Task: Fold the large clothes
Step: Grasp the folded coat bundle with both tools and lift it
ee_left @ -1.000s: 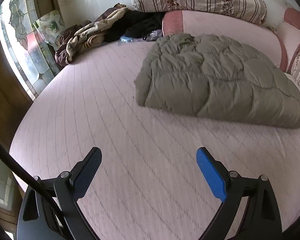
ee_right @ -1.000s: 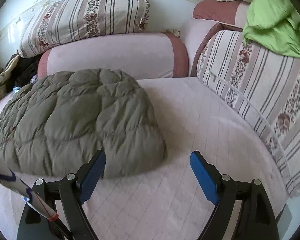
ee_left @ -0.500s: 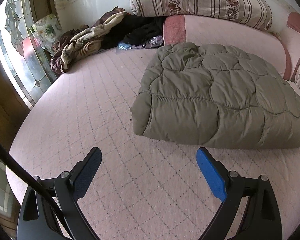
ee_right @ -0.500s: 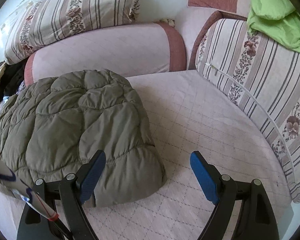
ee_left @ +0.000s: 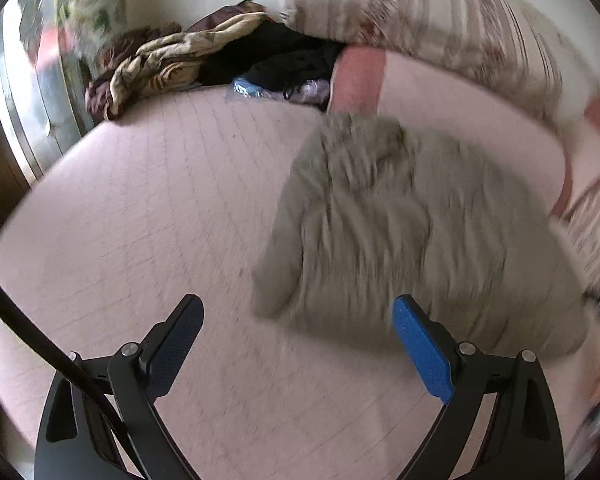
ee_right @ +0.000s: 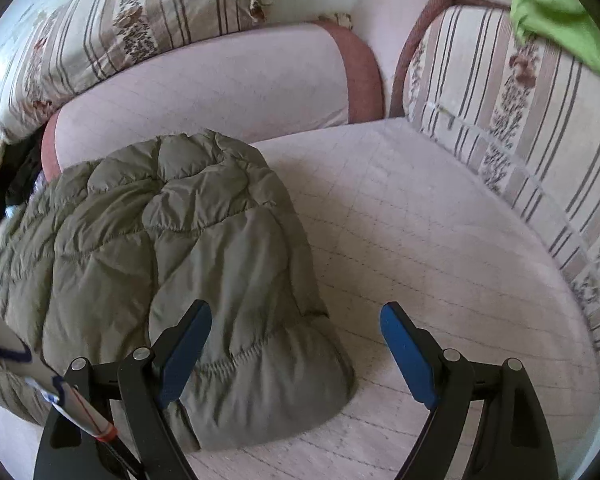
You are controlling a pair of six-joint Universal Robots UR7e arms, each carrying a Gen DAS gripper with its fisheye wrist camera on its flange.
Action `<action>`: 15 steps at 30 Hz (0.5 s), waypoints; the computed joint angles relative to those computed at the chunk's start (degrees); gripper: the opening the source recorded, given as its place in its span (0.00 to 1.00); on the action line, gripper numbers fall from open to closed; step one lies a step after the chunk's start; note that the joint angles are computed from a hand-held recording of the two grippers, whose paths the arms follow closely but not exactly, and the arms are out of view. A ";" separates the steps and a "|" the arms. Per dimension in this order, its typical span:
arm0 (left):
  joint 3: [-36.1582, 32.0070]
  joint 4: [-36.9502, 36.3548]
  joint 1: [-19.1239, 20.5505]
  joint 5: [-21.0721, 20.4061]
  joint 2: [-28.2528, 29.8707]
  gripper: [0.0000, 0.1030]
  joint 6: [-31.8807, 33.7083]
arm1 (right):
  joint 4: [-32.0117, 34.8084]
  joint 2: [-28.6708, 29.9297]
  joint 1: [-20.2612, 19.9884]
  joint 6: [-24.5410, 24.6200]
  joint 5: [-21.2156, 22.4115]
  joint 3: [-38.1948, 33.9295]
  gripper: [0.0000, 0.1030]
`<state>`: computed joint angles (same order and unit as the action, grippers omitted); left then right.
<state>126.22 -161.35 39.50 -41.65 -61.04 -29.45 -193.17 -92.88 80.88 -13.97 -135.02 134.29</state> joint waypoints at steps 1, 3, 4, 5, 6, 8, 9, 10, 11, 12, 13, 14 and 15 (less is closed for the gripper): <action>-1.33 -1.41 1.40 -1.42 0.43 0.92 1.29 | 2.38 -0.89 -0.98 1.49 2.13 -0.38 0.88; -4.28 -3.61 4.47 -5.27 2.01 0.92 4.99 | 7.88 -2.57 -3.48 4.49 7.25 -1.43 0.90; -6.26 -3.95 6.66 -8.43 3.23 0.92 7.84 | 10.80 -3.13 -5.02 5.80 10.14 -2.15 0.90; -7.43 -3.66 8.03 -10.59 3.99 0.92 9.29 | 12.98 -3.49 -6.22 6.62 12.27 -2.68 0.90; -8.87 -3.36 10.09 -13.97 4.98 0.92 11.01 | 15.88 -3.77 -7.91 7.70 15.07 -3.55 0.90; -11.07 -2.66 13.46 -19.94 6.50 0.92 13.07 | 18.59 -3.91 -11.00 9.28 20.22 -4.56 0.92; -12.15 -2.32 15.01 -23.06 7.21 0.92 13.78 | 19.25 -3.95 -12.69 9.86 23.33 -4.89 0.94; -13.21 -2.30 16.70 -26.89 8.00 0.92 14.53 | 20.49 -3.87 -14.63 10.63 27.07 -5.50 0.94; -14.80 -1.75 18.82 -32.07 9.04 0.92 15.30 | 21.40 -3.74 -15.83 11.13 29.52 -5.92 0.95; -15.59 -1.30 19.84 -34.85 9.55 0.93 15.66 | 22.97 -3.50 -17.66 11.66 33.73 -6.61 0.95; -16.83 -0.61 21.02 -38.08 10.50 0.95 15.94 | 25.09 -3.07 -19.37 11.81 38.15 -7.46 0.95; -17.59 -0.59 21.59 -39.22 11.59 0.98 15.91 | 26.42 -2.60 -20.34 11.72 40.88 -8.02 0.95; -18.26 -0.34 21.82 -39.43 12.70 0.99 15.88 | 27.78 -1.87 -21.25 11.37 43.70 -8.76 0.99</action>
